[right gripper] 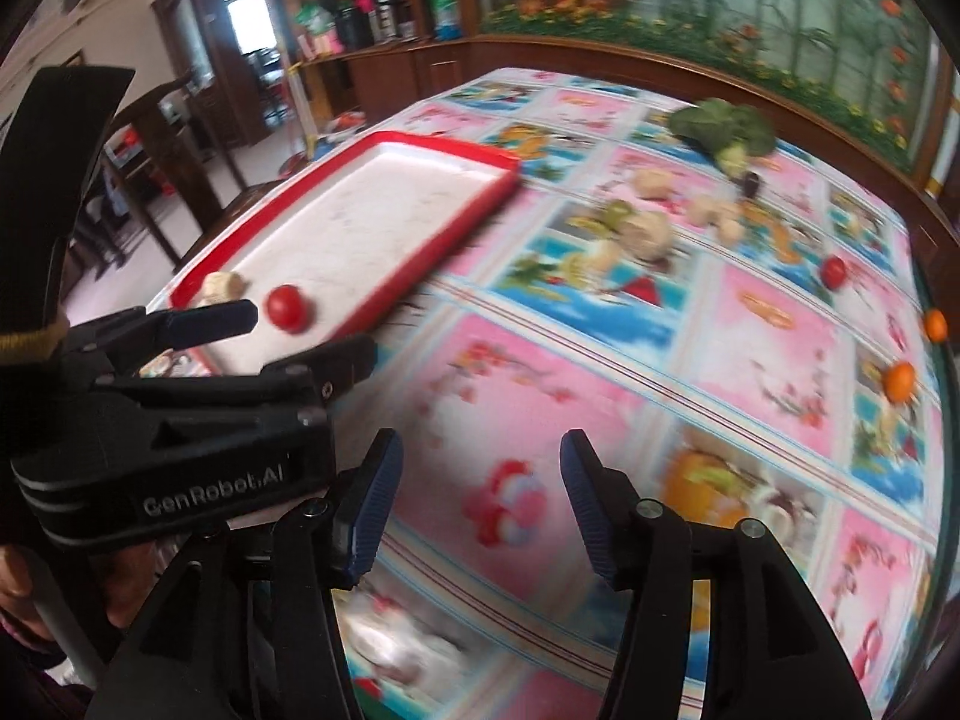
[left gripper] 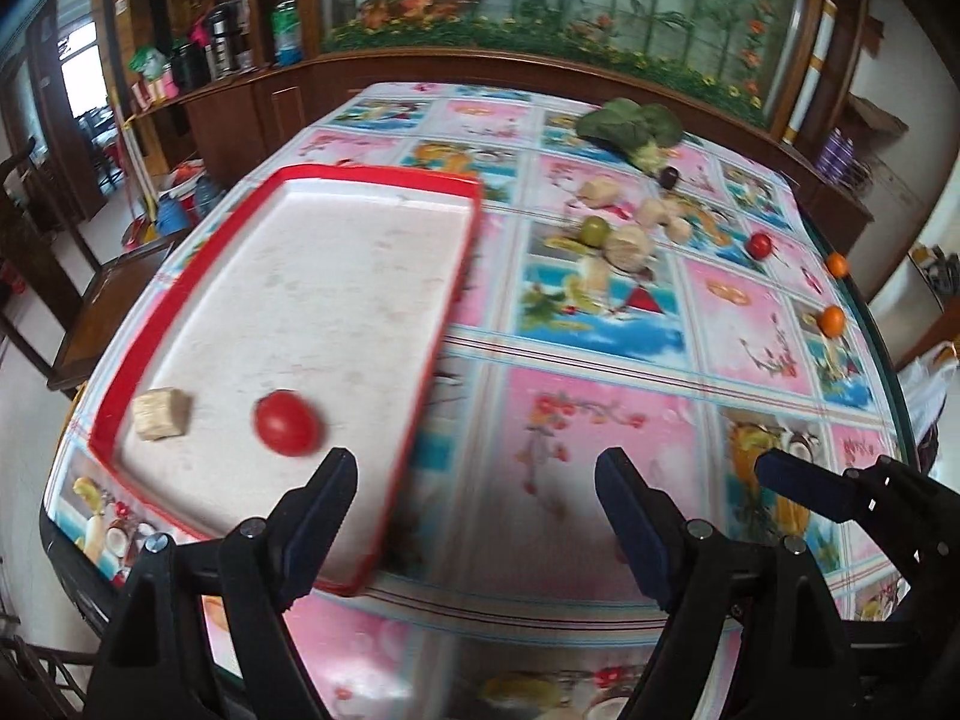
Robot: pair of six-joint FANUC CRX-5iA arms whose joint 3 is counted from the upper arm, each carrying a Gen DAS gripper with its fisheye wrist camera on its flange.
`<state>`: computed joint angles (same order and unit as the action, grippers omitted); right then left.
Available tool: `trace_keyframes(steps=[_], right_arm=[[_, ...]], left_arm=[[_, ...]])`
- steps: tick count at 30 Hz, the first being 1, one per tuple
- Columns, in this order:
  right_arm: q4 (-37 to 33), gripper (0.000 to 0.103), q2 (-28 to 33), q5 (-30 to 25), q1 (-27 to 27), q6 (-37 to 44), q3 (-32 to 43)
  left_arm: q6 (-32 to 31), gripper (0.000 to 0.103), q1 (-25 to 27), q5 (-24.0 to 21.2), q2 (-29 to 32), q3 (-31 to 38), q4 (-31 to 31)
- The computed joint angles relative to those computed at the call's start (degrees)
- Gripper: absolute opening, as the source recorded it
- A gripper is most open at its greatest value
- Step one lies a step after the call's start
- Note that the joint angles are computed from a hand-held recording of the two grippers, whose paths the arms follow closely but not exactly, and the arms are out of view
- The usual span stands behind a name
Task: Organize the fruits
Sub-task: 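Grasp an orange with the right gripper while the left gripper grasps another beige chunk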
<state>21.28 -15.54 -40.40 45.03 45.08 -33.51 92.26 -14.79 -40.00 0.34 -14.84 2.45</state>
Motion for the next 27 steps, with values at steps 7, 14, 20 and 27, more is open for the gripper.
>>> trace_keyframes(steps=[7, 14, 20, 27], right_arm=[[-0.7, 0.054, -4.45, -1.19, -4.0, -2.27, -4.28], [-2.34, 0.054, -7.22, -2.1, -13.76, -1.33, -6.45], [-3.16, 0.055, -5.19, 1.83, -26.79, 2.92, -4.63], [-9.57, 0.055, 5.98, 6.07, -38.77, 13.07, 3.76]], left_arm=[[-0.65, 0.086, -4.31, -2.42, 3.6, 3.7, -0.51], [0.68, 0.086, -7.59, -5.67, 9.61, 10.44, -2.54], [2.25, 0.086, -8.0, -7.29, 13.56, 15.0, -2.23], [4.86, 0.086, -7.76, -9.82, 20.32, 24.39, -3.56]])
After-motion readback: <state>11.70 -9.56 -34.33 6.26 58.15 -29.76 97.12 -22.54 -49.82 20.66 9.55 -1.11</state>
